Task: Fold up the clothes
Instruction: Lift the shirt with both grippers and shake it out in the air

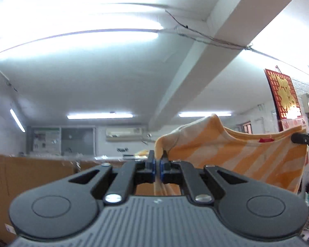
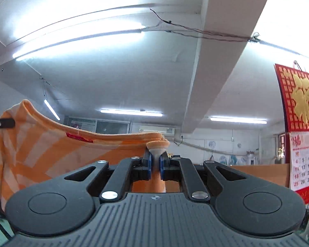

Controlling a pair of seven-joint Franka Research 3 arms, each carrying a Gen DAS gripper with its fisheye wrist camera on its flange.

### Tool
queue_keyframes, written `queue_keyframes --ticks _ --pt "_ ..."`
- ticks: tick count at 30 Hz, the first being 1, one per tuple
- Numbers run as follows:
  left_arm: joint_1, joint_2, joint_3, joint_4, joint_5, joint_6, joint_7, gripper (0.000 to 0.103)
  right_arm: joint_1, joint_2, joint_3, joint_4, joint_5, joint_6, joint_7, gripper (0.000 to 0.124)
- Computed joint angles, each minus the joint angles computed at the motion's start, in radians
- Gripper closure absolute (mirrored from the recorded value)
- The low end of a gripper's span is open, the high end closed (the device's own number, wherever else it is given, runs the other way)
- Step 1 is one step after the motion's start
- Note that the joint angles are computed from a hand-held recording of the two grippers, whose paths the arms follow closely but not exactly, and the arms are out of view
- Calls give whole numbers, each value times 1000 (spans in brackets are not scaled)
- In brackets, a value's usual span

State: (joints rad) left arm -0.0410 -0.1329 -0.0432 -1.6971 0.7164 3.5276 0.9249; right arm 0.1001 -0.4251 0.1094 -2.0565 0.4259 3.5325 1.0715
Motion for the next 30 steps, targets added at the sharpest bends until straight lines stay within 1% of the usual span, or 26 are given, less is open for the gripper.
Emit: queue_keyframes --ticks 1,2,3,4,5,6,7,8,9,10,12,13,15,17,18,21,23,24,26,28,29,30 --pt "50 -23 -67 -45 -135 7 135 100 -7 -3 10 -1 3 -2 -4 117" --pt "71 -43 -98 -74 -201 -2 201 100 -16 -5 21 -2 7 -4 -8 117" --pt "69 -58 -95 -92 -198 -11 196 100 -9 -8 19 -4 10 -4 -14 117" --pt "43 -74 -63 -119 -177 -7 174 100 34 -18 -16 -19 -12 2 12 117" --pt "22 -92 -36 -151 -160 0 157 100 106 -30 -76 -43 -46 19 43 117" --pt "-1 -113 5 -182 -130 15 134 100 165 -40 -130 -66 -82 39 74 117" --pt "2 -133 21 -211 -106 31 113 100 192 -53 -155 -87 -104 51 96 117" --pt "39 -152 2 -237 -78 47 77 100 213 -65 -175 -107 -127 60 114 117" --pt "59 -173 18 -257 -3 70 -2 100 223 -79 -180 -127 -140 69 130 117" --pt "56 -196 28 -285 9 82 -11 100 237 -96 -189 -149 -154 82 149 117" --pt "32 -246 33 -372 -99 112 103 100 267 -129 -212 -190 -201 110 177 117" --pt "44 -267 23 -406 -127 132 121 100 278 -143 -220 -208 -224 124 186 117" --pt "73 -316 -1 -475 -179 155 141 100 262 -152 -202 -232 -238 150 192 116" --pt "66 -352 7 -522 -202 150 129 100 276 -163 -218 -251 -270 137 208 116" --pt "75 -365 0 -542 -221 146 133 100 282 -163 -225 -257 -279 126 218 116" --pt "125 -362 -60 -554 -297 105 179 100 297 -133 -246 -256 -302 101 240 116" --pt "169 -335 -123 -543 -353 53 224 100 281 -89 -235 -243 -292 80 250 116" --pt "218 -301 -170 -511 -336 22 196 100 267 -59 -222 -234 -279 69 253 116" --pt "389 -228 -312 -422 -187 -41 24 100 212 15 -178 -204 -236 53 249 116" --pt "554 -151 -487 -349 -137 -110 -30 100 152 103 -134 -157 -187 34 232 116" --pt "641 -106 -574 -295 -32 -157 -126 100 130 154 -122 -126 -165 21 226 116" --pt "715 -39 -662 -216 143 -228 -267 100 102 205 -101 -90 -135 5 212 116"
